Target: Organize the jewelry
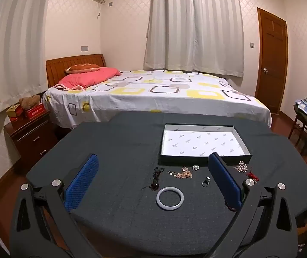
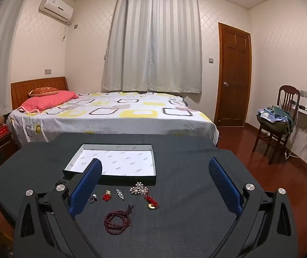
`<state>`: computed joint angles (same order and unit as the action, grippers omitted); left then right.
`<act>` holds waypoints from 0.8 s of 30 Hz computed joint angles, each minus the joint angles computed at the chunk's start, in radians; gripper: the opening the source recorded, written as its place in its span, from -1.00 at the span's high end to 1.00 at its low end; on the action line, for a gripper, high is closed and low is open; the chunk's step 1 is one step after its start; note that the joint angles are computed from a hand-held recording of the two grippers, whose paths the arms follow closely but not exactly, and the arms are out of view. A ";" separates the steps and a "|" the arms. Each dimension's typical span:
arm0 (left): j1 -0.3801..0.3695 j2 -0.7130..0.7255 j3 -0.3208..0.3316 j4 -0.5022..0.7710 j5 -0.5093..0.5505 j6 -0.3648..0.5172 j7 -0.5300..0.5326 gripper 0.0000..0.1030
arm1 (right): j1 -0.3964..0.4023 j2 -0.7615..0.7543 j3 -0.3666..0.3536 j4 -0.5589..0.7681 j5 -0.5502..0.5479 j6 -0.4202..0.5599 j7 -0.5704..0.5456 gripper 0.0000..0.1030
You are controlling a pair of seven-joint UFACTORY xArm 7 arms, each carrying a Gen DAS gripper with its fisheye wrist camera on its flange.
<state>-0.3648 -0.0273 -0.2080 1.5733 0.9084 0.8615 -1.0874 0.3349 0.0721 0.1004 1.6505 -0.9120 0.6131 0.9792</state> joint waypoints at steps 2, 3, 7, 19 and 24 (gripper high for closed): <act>-0.001 0.001 -0.002 0.000 0.017 0.007 0.003 -0.93 | 0.000 0.002 0.000 0.001 0.001 -0.001 0.002 -0.88; -0.003 0.003 -0.005 0.004 0.032 0.017 -0.002 -0.93 | 0.000 0.003 0.000 0.002 0.002 -0.003 0.002 -0.88; -0.007 0.004 -0.001 0.004 0.026 0.016 0.005 -0.93 | -0.001 0.008 -0.004 0.006 0.003 -0.011 0.001 -0.88; -0.004 0.014 -0.001 0.024 0.018 0.021 0.010 -0.93 | -0.002 -0.004 0.004 0.016 0.005 0.004 -0.020 -0.88; -0.004 0.005 0.005 0.020 0.008 0.021 0.014 -0.93 | 0.001 -0.005 0.004 0.010 -0.015 0.000 -0.002 -0.88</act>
<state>-0.3685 -0.0222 -0.2031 1.5933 0.9163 0.8825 -1.0735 0.3360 0.0670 0.1042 1.6609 -0.9269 0.6129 0.9773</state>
